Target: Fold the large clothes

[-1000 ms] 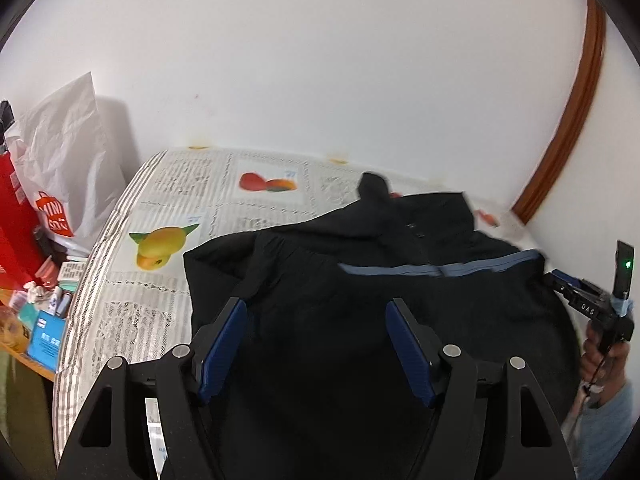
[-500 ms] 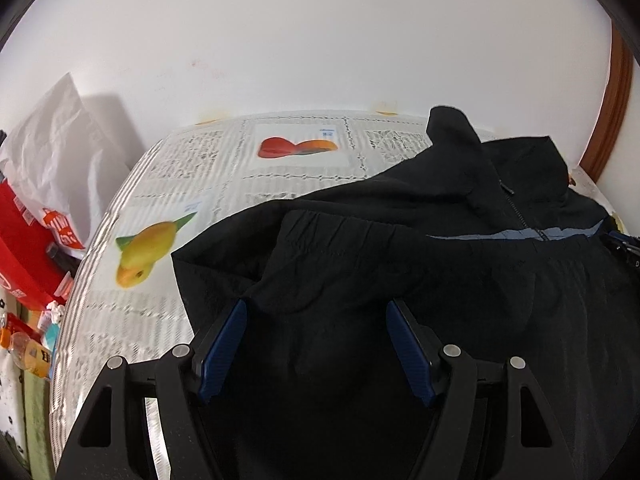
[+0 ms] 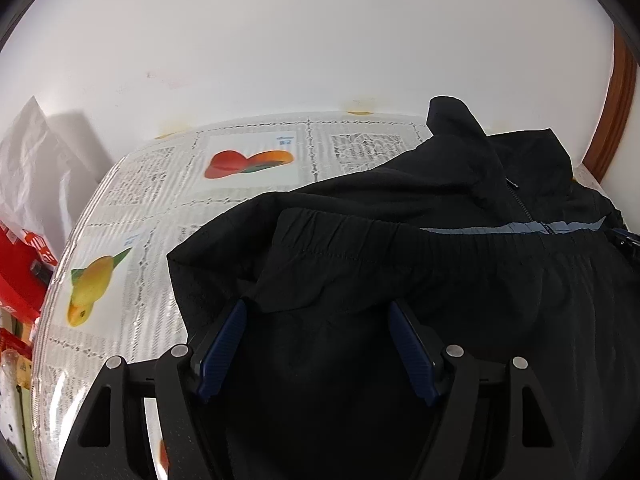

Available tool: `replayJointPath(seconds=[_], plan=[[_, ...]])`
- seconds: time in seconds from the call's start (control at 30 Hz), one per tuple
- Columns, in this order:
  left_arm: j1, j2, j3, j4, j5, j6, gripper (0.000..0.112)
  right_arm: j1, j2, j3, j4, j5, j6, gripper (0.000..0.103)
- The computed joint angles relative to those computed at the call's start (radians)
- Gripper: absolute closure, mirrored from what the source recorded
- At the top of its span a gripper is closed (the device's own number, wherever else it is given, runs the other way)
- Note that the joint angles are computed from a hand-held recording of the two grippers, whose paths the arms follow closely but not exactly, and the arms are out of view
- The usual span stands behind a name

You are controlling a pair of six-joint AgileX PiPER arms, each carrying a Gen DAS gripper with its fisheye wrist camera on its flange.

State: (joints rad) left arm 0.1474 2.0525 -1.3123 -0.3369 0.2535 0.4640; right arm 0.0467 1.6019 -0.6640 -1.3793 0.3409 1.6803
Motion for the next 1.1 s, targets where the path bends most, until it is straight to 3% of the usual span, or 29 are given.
replayJointPath(seconds=[0.17, 0.3, 0.4, 0.47, 0.6, 0.7, 0.8, 0.97, 1.1], plan=[[-0.004, -0.013, 0.008, 0.025, 0.009, -0.024, 0.04, -0.03, -0.05, 0.034, -0.089, -0.04, 0.098, 0.065], [0.003, -0.051, 0.027, 0.024, 0.055, -0.028, 0.04, 0.11, -0.116, 0.013, 0.122, 0.107, -0.028, 0.061], [0.031, -0.109, 0.079, -0.11, 0.091, 0.114, 0.04, 0.223, -0.133, -0.018, 0.201, 0.116, -0.044, 0.059], [0.061, -0.153, 0.12, -0.195, 0.124, 0.196, 0.039, 0.295, -0.107, -0.052, 0.248, 0.104, -0.055, 0.059], [0.099, -0.237, 0.216, -0.238, 0.141, 0.265, 0.038, 0.459, 0.044, -0.192, 0.327, 0.186, -0.092, 0.059], [0.13, -0.315, 0.312, -0.277, 0.138, 0.366, 0.038, 0.489, 0.167, -0.299, 0.435, 0.194, -0.152, 0.059], [0.188, -0.387, 0.393, -0.351, 0.15, 0.464, 0.037, 0.524, 0.252, -0.36, 0.47, 0.291, -0.154, 0.059], [0.304, -0.456, 0.465, -0.47, 0.205, 0.612, 0.037, 0.624, 0.205, -0.303, 0.472, 0.343, -0.087, 0.059], [0.384, -0.52, 0.53, -0.525, 0.246, 0.712, 0.036, 0.79, 0.18, -0.241, 0.458, 0.432, 0.029, 0.059]])
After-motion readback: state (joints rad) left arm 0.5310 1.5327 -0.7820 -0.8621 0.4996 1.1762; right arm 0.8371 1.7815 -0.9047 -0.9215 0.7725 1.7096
